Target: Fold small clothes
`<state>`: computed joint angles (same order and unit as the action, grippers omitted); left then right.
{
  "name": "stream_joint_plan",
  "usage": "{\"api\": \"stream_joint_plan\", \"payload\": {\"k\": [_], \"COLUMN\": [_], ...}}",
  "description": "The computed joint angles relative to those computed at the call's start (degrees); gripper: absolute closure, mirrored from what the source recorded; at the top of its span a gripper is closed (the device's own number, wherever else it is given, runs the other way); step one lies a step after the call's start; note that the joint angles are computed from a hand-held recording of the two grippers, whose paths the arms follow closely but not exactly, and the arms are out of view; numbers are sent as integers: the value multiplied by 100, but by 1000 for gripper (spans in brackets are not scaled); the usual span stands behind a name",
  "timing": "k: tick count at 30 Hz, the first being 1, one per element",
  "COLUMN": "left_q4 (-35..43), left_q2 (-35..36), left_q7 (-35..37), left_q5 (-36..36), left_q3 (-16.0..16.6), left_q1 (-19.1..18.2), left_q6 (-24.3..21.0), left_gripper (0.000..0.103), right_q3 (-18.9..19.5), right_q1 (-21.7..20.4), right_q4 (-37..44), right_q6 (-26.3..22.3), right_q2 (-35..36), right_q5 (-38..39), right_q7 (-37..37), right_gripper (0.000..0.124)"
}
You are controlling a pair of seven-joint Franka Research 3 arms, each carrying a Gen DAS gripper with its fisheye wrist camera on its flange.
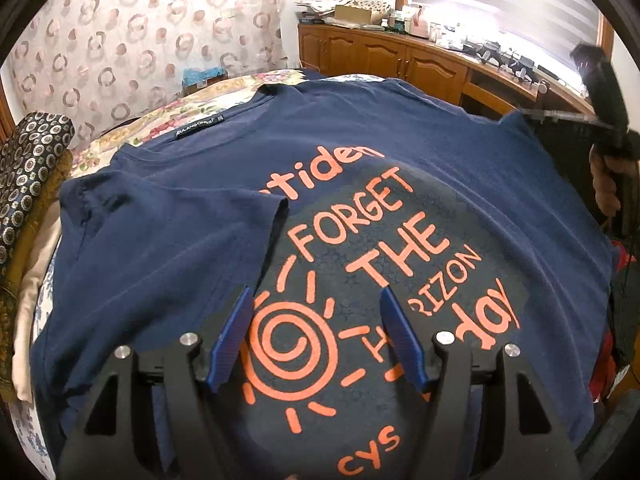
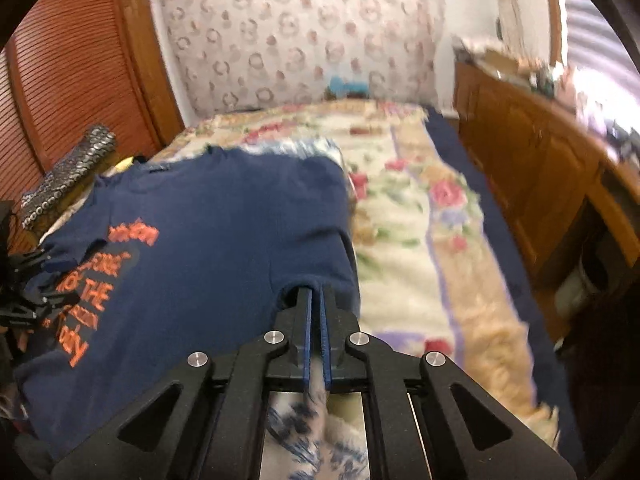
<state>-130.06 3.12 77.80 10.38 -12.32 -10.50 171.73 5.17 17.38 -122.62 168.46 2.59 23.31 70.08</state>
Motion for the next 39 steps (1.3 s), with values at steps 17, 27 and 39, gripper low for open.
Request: {"api": "stream_joint_plan", "payload": {"k": [17, 27, 39], "left_q4": [-12, 60, 147], "left_q2": [6, 35, -277], "left_q7": [221, -423, -2886], "left_q5": [-263, 467, 2720], "left_q3": [-37, 111, 201], "left_q1": [19, -88, -17], "left_q6": [33, 5, 1044], "left_gripper": [35, 35, 35], "right_q3": [273, 50, -90], "right_q1": [401, 323, -146], "right_q4": [108, -846, 180], "right_q6": [-507, 61, -832], "right_q2": [50, -896, 293], "right_q5": [558, 1485, 572], "right_q7": [-886, -1012, 619], "right_gripper": [107, 78, 78]}}
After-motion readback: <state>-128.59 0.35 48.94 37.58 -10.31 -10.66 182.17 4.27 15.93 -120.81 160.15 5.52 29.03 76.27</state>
